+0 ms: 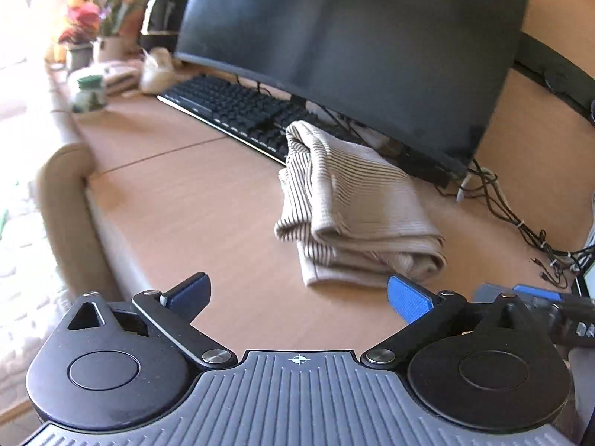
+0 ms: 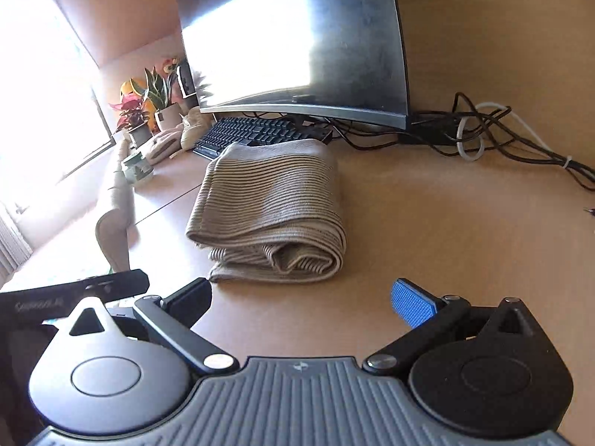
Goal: Fold clothes
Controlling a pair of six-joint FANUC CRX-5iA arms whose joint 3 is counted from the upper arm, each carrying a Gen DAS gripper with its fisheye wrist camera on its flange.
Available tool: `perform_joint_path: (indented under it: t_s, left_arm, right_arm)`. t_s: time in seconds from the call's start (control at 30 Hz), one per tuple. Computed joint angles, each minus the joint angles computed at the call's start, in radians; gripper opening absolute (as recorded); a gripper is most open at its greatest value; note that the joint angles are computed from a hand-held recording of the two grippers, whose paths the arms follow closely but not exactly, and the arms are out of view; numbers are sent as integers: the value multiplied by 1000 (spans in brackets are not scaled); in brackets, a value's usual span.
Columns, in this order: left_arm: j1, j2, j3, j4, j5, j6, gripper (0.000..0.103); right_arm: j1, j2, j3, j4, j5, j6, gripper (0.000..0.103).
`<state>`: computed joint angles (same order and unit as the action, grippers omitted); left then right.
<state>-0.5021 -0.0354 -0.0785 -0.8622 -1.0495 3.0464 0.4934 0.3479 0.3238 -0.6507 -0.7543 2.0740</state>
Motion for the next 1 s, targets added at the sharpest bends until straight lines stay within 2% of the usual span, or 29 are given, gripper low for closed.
perform_joint_path:
  t_s: [0.1,0.17,0.33,0.4,0.5,0.7,1.0]
  left_arm:
    - [-85,28,33,-62,-85,78,103]
    - [-113,60,53,-95,-110,87,103]
    - [-107,116,65,-59,-126,125,103]
    - [-107,128,70,-47,-148,128,103]
    - [-128,143,78,-71,-184,152,103]
    - [-144,154,90,-91,-191,129,103]
    - [-122,154,84,-52,-163,96,103]
  right_arm:
    - [-15,-41,-59,-67,58,116,103]
    - [-22,-46,-93,-113,129,230,103]
    - [-67,-24,-136,-262,189,417,103]
    - [-60,-20,-150,-230,190,415,103]
    - [-122,-17,-152,-383,134,530,103]
    - [-135,-16,-171,-408,125,557,103]
    - [-117,-16,-161,-341,117,493,103]
